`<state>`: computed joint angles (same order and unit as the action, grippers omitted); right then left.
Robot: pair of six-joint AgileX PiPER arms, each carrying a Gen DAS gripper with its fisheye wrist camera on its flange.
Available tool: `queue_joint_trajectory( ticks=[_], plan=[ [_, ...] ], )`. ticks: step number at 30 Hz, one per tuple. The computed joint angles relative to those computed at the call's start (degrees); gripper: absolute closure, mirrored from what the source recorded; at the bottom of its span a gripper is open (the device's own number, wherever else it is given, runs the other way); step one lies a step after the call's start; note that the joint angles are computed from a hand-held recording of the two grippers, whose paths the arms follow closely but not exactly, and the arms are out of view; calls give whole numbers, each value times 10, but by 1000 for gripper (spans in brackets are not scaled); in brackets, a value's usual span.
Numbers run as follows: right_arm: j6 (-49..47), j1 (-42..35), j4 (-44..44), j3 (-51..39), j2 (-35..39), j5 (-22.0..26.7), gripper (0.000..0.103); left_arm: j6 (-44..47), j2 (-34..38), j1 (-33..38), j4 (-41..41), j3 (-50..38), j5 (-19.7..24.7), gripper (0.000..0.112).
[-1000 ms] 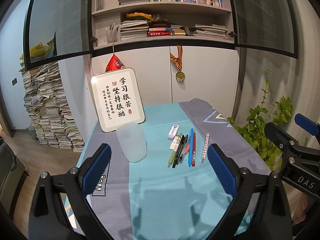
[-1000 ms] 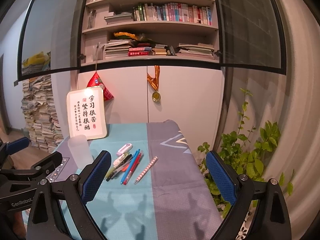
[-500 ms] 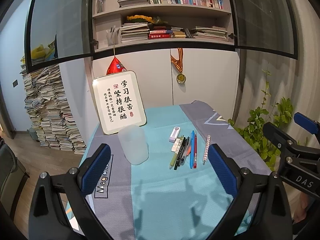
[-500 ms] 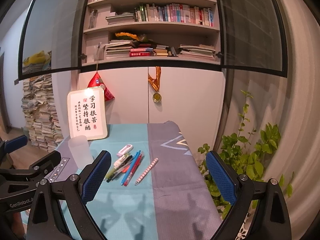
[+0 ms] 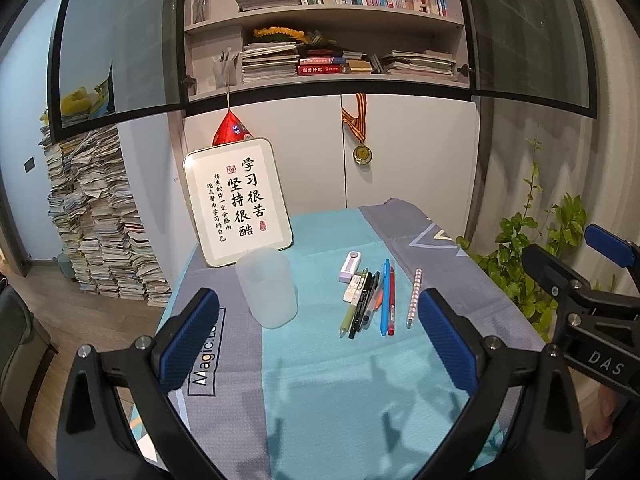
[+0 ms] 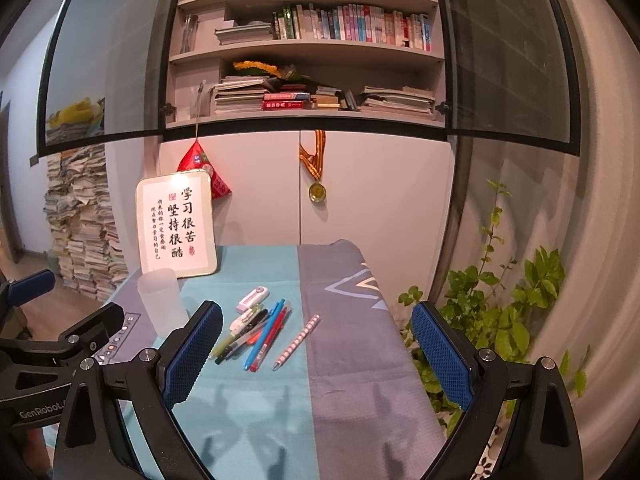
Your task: Organize stationery
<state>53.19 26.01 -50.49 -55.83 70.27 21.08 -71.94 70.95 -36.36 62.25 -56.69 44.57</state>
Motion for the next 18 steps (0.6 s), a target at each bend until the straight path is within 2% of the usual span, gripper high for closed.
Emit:
queue_joint_trajectory(
  ticks=[18],
  plan=[
    [-9,-14,18,4,9,-14,7,-8,12,7,0,4,-11,12]
  ],
)
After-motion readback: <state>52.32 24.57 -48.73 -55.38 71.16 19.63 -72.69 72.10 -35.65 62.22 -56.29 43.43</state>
